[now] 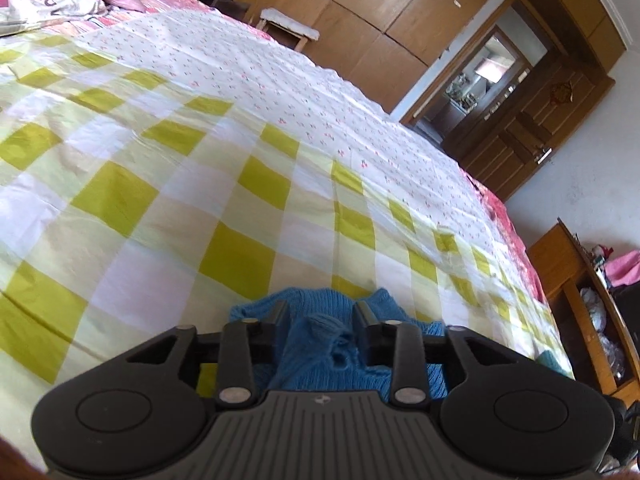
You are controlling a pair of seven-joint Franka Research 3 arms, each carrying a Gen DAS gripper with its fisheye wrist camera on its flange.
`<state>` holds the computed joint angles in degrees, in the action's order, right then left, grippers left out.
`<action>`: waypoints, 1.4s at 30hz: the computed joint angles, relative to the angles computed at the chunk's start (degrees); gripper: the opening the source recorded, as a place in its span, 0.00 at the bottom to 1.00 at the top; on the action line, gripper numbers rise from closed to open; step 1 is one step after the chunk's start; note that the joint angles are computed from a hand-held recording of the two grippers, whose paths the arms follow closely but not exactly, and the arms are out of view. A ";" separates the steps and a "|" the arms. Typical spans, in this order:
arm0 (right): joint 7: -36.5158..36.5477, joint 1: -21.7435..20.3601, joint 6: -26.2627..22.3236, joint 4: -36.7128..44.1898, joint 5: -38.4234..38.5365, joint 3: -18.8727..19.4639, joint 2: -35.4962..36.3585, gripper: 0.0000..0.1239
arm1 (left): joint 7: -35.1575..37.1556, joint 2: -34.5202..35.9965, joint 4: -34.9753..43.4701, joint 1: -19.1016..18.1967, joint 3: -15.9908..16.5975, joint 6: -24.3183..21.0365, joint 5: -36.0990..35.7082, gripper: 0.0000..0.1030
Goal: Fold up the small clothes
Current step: 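Lower the hem onto the collar and open both tools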
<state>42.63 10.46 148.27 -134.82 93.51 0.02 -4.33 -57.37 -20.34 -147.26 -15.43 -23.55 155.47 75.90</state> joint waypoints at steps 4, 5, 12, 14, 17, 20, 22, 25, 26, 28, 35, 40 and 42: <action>-1.02 -0.17 -0.39 -0.98 0.25 -0.29 -1.28 0.12 | 2.18 -1.06 -0.65 -0.48 -0.02 -0.99 -2.51 0.41; -1.18 -0.26 -0.97 -1.14 0.25 -0.46 -1.49 0.14 | 3.16 -1.18 -0.76 -0.68 -0.14 -1.23 -3.28 0.41; -3.78 0.02 2.48 -1.91 1.57 -0.09 -2.97 0.19 | 10.51 -0.60 -0.19 -2.90 -2.62 -6.48 -8.42 0.41; -6.08 0.42 4.54 -2.16 1.95 0.26 -3.52 0.23 | 11.78 -0.51 0.19 -3.40 -3.13 -8.82 -9.14 0.41; -7.89 1.03 7.33 -2.13 0.20 0.73 -3.81 0.25 | 10.14 -1.19 -0.28 -3.46 -2.82 -9.34 -8.86 0.41; -11.52 2.04 11.09 -2.15 -0.95 1.47 -3.81 0.29 | 10.43 -1.59 -0.41 -3.70 -2.87 -9.96 -8.99 0.41; -13.03 2.71 12.48 -2.07 -2.24 1.75 -3.56 0.32 | 12.55 -1.57 0.07 -4.34 -3.54 -12.13 -9.55 0.41; -12.38 3.77 14.78 -2.13 -6.96 2.41 -2.78 0.32 | 14.09 -1.71 0.45 -5.18 -4.02 -13.70 -8.91 0.42; -11.23 4.20 16.03 -2.15 -9.00 2.73 -2.26 0.32 | 15.16 -1.21 0.69 -5.37 -3.44 -12.81 -9.03 0.42; -11.77 4.93 16.97 -2.06 -9.37 2.68 -1.75 0.31 | 18.01 0.92 1.98 -5.57 -2.85 -12.53 -10.22 0.42; -13.34 6.65 20.16 -3.81 -13.42 2.58 -3.46 0.06 | 22.73 8.47 6.57 -7.03 -1.80 -17.16 -14.55 0.42; -14.03 6.61 21.45 -4.31 -11.24 1.11 -4.05 0.05 | 21.30 6.55 4.44 -8.53 -1.09 -19.71 -17.49 0.39; -13.21 6.15 21.09 -4.36 -10.94 0.73 -3.72 0.05 | 20.99 5.14 3.00 -8.83 -0.59 -19.12 -19.13 0.38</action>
